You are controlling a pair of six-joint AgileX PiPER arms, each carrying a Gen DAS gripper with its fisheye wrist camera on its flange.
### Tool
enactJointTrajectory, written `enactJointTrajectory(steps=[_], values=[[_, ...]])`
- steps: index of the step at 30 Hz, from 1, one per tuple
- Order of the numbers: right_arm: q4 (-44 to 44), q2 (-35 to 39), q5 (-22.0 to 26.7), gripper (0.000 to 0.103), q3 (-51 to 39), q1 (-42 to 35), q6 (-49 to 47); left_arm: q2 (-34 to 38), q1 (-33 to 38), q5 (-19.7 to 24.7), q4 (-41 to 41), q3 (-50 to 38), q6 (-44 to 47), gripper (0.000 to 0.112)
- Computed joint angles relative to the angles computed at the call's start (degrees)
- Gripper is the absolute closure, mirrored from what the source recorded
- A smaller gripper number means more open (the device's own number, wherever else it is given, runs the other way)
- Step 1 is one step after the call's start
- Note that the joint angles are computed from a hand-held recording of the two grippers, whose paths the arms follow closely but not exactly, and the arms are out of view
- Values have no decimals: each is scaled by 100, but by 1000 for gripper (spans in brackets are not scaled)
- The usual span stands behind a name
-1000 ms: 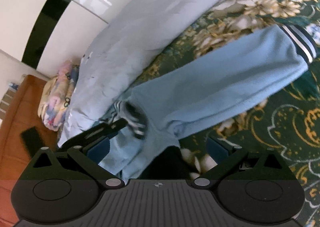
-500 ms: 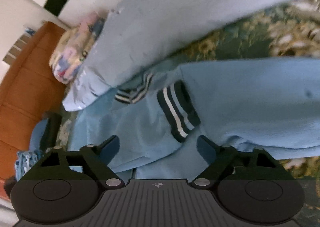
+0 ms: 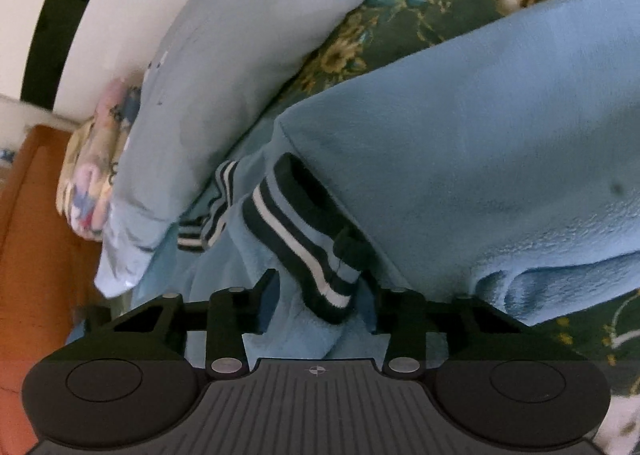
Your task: Fold clothes
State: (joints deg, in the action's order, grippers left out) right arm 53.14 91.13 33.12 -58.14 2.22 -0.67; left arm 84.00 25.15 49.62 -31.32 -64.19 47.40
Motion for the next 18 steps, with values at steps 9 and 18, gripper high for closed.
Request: enactJointTrajectory(steps=[9, 18], values=[[940, -28, -734, 93, 301, 203, -45, 392, 269, 436, -384, -269, 746, 40], [2768, -784, -1024, 94, 359, 379, -1334, 296, -9, -458, -48, 195, 877, 36]])
